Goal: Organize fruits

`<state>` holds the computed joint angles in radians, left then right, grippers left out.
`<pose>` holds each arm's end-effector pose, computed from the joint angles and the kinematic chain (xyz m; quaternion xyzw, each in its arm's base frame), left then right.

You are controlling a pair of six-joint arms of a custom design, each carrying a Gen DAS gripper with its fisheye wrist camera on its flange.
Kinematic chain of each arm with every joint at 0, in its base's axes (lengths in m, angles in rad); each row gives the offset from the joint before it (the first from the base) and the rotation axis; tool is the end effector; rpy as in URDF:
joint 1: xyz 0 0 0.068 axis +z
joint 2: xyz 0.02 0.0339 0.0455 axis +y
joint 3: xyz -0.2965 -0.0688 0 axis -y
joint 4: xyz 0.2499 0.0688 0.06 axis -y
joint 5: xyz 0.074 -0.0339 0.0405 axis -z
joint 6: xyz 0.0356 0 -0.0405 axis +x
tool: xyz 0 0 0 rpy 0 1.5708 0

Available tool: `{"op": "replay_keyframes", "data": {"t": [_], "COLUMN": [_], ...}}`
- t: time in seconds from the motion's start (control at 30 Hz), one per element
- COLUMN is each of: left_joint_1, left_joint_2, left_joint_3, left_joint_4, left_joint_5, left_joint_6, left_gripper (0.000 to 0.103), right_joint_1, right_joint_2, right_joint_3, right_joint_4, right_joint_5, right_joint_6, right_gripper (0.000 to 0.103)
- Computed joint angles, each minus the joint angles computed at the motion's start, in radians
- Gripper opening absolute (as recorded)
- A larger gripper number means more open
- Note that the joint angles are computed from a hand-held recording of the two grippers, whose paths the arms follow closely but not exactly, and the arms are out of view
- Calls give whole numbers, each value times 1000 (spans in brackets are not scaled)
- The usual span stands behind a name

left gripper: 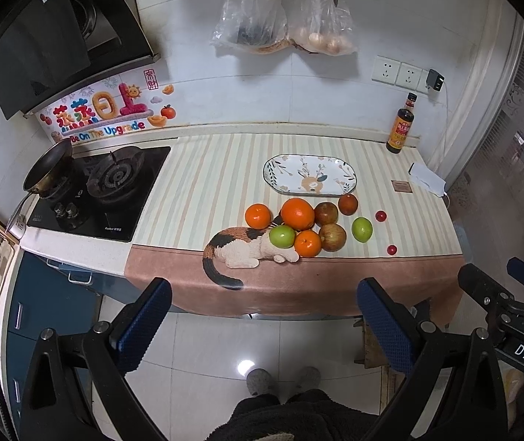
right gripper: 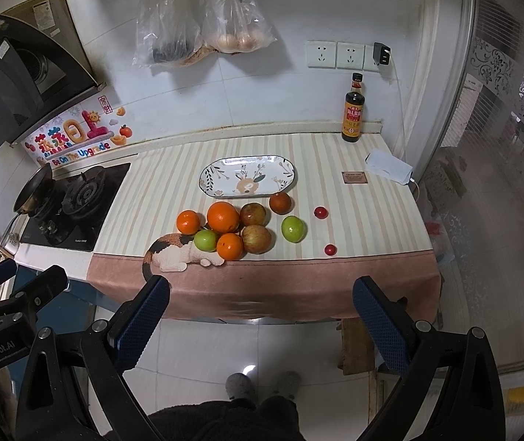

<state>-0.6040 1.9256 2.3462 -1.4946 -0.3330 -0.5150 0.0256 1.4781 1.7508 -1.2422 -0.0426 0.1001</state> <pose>0.3177 -0.2051 0.4537 0.0018 0.9568 0.0075 0.2907 0.2789 0.0087 0.4435 0.0293 0.9545 0.0389 0.2942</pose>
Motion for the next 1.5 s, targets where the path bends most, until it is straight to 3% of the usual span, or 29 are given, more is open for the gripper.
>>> {"op": "replay_keyframes", "data": {"t": [1.0, 1.2, 1.4, 1.5], "left_joint_1": [11, 40, 121, 165], "left_joint_2": [37, -11, -47, 35], "left_joint_3": [113, -23, -241, -207], "left_joint_4": [-66, 90, 335, 340], "left_joint_5": [-2, -64, -80, -66], "left_joint_6": [12, 82, 156, 168], "left_gripper": [103, 103, 103, 103], "right_joint_1": [-6, -25, 12, 5], "right_joint_2": [-11, -43, 22, 104], "right_joint_3": [1, -102, -216, -238], "right_joint_4": [9, 139, 284, 331], "right_joint_5": [-14, -83, -40, -69], "right_joint_6": [3, 88, 150, 170], "right_gripper": [102, 102, 102, 102]}}
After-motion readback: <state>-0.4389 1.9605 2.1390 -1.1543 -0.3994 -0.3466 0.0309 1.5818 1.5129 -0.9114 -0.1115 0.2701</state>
